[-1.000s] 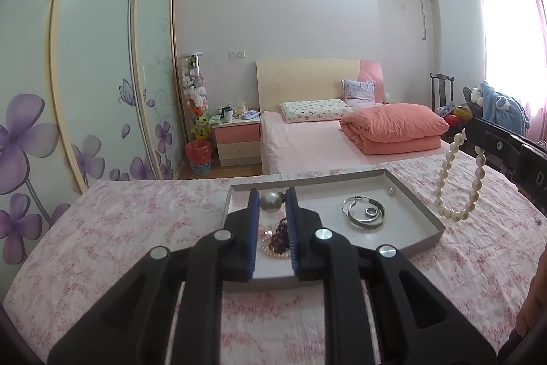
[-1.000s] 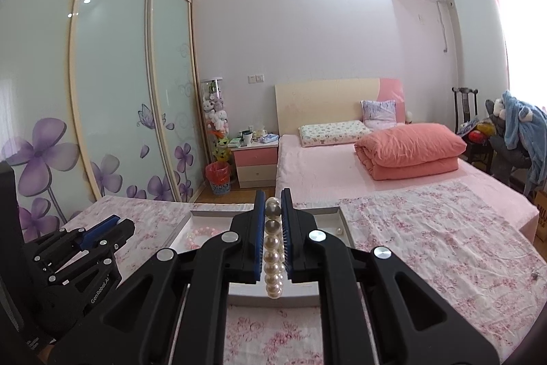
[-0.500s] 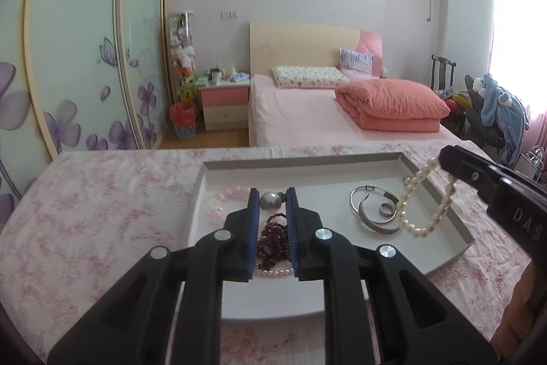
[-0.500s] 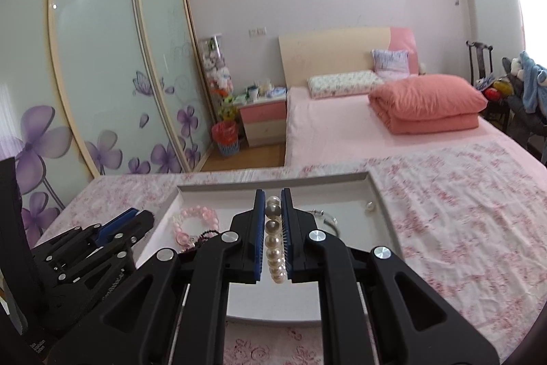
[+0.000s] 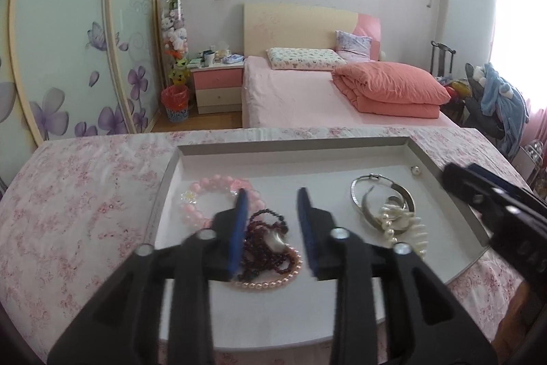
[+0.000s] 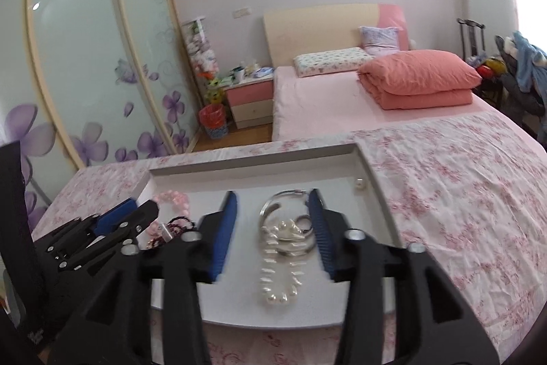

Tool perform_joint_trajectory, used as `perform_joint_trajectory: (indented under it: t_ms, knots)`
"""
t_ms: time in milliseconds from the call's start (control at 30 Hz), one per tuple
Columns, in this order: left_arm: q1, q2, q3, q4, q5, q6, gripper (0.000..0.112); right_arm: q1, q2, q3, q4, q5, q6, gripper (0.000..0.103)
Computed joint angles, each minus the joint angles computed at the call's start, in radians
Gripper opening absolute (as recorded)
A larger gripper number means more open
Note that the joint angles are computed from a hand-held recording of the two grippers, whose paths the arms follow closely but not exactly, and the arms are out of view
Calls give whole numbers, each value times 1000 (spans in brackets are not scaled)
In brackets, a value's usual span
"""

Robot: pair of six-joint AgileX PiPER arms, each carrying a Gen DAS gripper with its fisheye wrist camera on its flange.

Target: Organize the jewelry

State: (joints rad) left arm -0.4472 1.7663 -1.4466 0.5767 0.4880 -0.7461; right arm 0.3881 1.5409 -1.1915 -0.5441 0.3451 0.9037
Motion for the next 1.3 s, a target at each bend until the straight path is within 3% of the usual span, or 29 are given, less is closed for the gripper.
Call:
perform_joint_trajectory:
  t_ms: [467, 1000, 1167, 1300]
  knots:
    - [53, -96, 65, 20, 45, -66, 41, 10, -57, 30, 2, 29, 12, 46]
    - [-13, -378, 243, 150, 130, -161, 50, 159, -250, 128, -167, 151, 196, 50]
    - [-46, -484, 312, 183, 171, -191, 61, 234, -317, 169, -268, 215, 295, 67]
    - [-87, -573, 373, 230, 217, -226, 78, 293, -373, 209, -339, 267, 371, 84]
